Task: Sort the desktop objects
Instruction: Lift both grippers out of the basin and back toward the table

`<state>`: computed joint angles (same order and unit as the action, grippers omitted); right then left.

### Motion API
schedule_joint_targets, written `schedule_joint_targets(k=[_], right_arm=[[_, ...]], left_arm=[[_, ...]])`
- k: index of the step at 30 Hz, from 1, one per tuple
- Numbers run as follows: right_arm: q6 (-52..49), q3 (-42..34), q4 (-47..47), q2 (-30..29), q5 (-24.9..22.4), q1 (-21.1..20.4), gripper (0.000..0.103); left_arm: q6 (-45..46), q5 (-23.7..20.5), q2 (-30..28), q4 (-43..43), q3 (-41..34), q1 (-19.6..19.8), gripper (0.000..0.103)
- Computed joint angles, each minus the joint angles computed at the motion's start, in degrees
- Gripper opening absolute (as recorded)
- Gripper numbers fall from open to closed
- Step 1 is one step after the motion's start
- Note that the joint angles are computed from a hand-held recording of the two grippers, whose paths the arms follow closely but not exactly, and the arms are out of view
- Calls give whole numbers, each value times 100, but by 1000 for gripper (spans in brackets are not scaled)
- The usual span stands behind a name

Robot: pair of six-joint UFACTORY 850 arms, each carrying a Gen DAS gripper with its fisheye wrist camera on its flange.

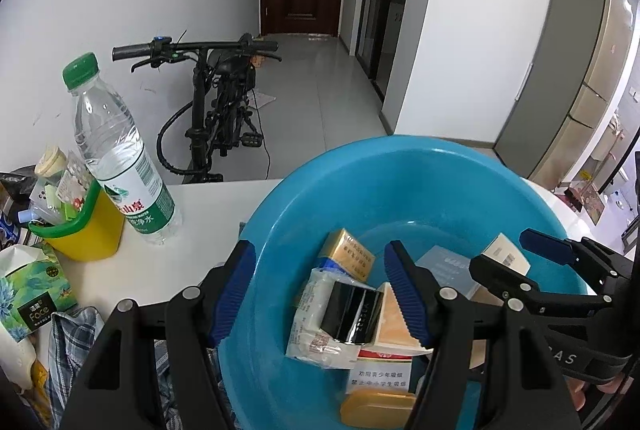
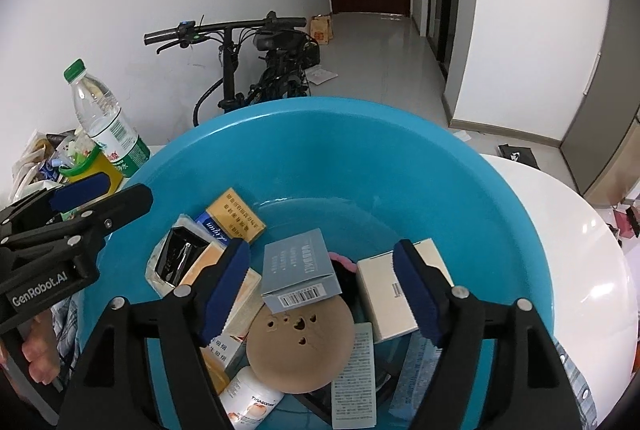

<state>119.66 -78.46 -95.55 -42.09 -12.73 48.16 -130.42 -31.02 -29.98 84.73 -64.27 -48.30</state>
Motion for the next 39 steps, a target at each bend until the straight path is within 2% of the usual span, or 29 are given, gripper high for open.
schedule_joint_targets(k=[1, 3, 5, 6, 7, 8, 10, 11, 13, 17, 27, 30, 35, 39], right_arm=[[143, 23, -103, 24, -129, 25, 73], [705, 150, -547, 122, -454, 79, 73], [950, 236, -613, 217, -838, 148, 73], [1155, 322, -734, 295, -1095, 193, 73], [1524, 455, -1060, 401, -1394, 246, 75], [1858, 598, -1373, 506, -1696, 298, 79], [2464, 907, -1948, 715, -2497, 444, 99], [2712, 1066, -2188, 810, -2946, 528, 103], [2894, 1261, -2372, 950, -3563, 653, 103], [2770, 1437, -2289, 1168, -3987, 798, 103], [2844, 1678, -2114, 1527, -4120, 925, 103], [2982, 1821, -2255, 1659, -4230, 989, 103], [3082, 2066, -2338, 1880, -4700, 1237, 103], [3184, 2261, -2417, 2091, -5050, 1430, 103]], left_arm=[[-70, -206, -5, 22, -7, -56, 69], [-241, -956, -26, 98, -33, -248, 69], [-506, -1444, 44, 375, 52, -392, 70], [-596, -1604, 81, 475, 98, -443, 77], [-763, -1863, 128, 689, 168, -527, 88], [-1035, -2205, 188, 1038, 283, -637, 91], [-1463, -2823, 265, 1633, 495, -830, 97], [-1590, -3134, 288, 1804, 559, -924, 103], [-1779, -3497, 333, 1946, 637, -1038, 103], [-2158, -3520, 561, 2114, 826, -1090, 103], [-2023, -3834, 991, 1765, 1075, -1439, 103], [-1910, -4024, 1115, 1583, 1118, -1628, 103], [-2004, -4563, 1400, 1524, 1332, -2056, 103], [-1731, -4646, 1629, 1447, 1393, -2347, 103]])
